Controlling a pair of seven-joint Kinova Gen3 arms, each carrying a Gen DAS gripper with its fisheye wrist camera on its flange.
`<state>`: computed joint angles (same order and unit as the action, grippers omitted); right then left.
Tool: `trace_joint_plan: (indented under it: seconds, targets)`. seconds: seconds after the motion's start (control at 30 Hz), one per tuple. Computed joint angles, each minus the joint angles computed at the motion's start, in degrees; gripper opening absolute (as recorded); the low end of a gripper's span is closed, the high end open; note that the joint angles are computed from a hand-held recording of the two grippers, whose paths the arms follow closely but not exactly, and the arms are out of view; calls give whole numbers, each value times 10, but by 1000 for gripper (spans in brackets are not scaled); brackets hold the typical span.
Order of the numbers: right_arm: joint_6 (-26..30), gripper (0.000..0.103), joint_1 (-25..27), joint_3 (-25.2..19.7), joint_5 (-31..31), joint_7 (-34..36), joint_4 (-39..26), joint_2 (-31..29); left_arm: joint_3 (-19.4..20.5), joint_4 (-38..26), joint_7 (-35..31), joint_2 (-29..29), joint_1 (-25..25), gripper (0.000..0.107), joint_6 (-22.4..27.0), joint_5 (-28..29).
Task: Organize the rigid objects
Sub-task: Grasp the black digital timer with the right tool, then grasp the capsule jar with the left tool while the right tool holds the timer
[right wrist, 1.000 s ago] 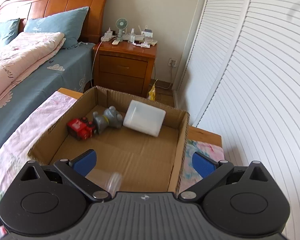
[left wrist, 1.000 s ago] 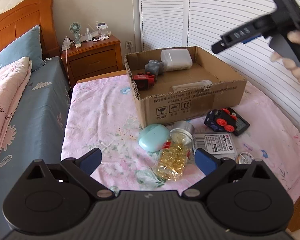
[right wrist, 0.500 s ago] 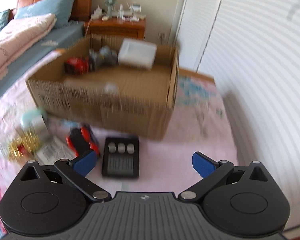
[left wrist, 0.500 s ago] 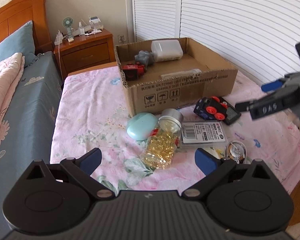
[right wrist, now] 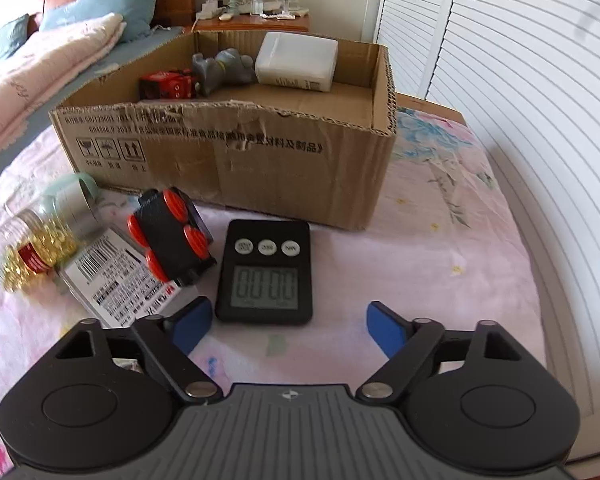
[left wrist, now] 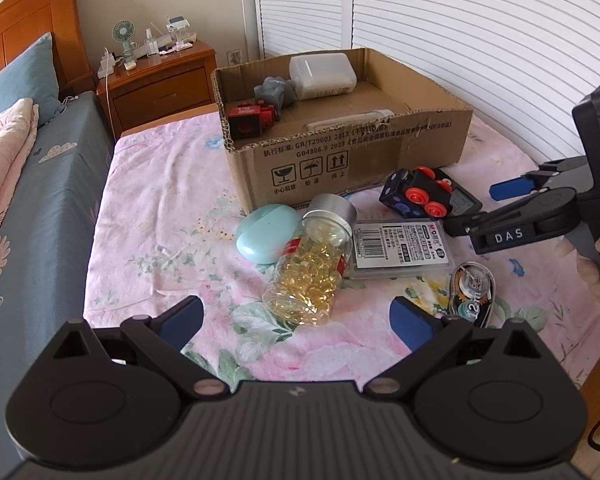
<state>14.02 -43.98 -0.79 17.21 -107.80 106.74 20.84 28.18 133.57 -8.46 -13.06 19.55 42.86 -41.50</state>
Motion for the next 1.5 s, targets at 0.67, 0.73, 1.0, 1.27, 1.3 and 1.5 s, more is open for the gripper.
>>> trace_joint_plan:
  seconds: [0.67, 0.73, 1.0, 1.27, 1.3, 1.5]
  targets:
    - [-14, 57, -49, 62, 0, -40, 55, -41, -26, 3, 13, 33, 17, 99, -6, -15]
    - [-13, 57, -60, 74, 23, -74, 71, -53, -32, 8, 22, 36, 17, 99, -12, -25]
    - [5, 63, -40, 45, 85, -144, 83, -66, -68, 26, 43, 62, 4, 100, -51, -55]
    - [6, 82, -13, 10, 102, -155, 75, -57, -74, 40, 32, 44, -17, 100, -45, -35]
    - [7, 82, -14, 10, 104, -155, 75, -57, -72, 36, 34, 48, -17, 99, -30, -33]
    - [-4, 94, 1, -2, 98, -137, 77, -53, -81, 34, 45, 43, 0, 99, -1, -27]
